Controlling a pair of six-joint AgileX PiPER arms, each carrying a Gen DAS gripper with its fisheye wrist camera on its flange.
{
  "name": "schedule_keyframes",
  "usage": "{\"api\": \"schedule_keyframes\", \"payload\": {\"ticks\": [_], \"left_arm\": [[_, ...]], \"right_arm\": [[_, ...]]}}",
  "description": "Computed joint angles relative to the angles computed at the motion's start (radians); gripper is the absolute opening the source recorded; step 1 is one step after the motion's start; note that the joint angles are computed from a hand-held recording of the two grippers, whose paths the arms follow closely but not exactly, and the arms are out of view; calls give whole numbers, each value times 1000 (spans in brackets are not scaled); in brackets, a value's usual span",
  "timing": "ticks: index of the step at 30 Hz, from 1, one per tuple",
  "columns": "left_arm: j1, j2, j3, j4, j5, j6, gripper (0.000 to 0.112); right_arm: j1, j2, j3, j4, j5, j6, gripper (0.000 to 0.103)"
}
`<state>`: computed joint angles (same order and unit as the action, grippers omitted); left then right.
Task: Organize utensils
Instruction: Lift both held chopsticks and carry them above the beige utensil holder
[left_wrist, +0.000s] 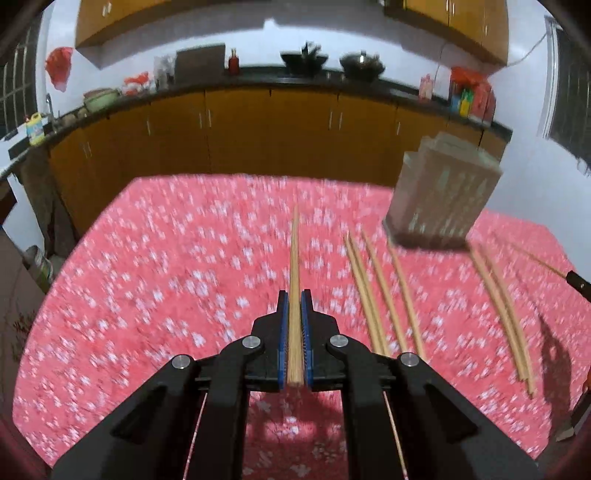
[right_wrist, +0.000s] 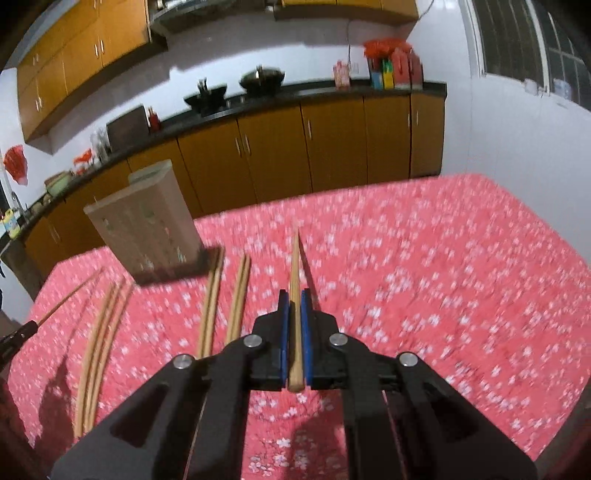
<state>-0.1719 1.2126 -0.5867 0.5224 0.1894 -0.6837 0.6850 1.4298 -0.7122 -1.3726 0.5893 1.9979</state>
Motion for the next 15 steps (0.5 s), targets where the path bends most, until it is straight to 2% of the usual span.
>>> {"api": "schedule_keyframes", "payload": {"ticks": [3, 6, 8, 15], "left_arm": [[13, -63, -23, -77, 15, 76, 7], [13, -97, -45, -88, 24, 82, 7], [29, -119, -65, -156, 30, 152, 7], [41, -119, -125, -123, 53, 117, 7]], "right_arm": [[21, -46, -5, -13, 46, -3, 8], [41, -84, -10, -30, 88, -3, 8], [49, -106, -21, -37, 112, -17, 8], [42, -133, -59, -34, 132, -74, 8]]}}
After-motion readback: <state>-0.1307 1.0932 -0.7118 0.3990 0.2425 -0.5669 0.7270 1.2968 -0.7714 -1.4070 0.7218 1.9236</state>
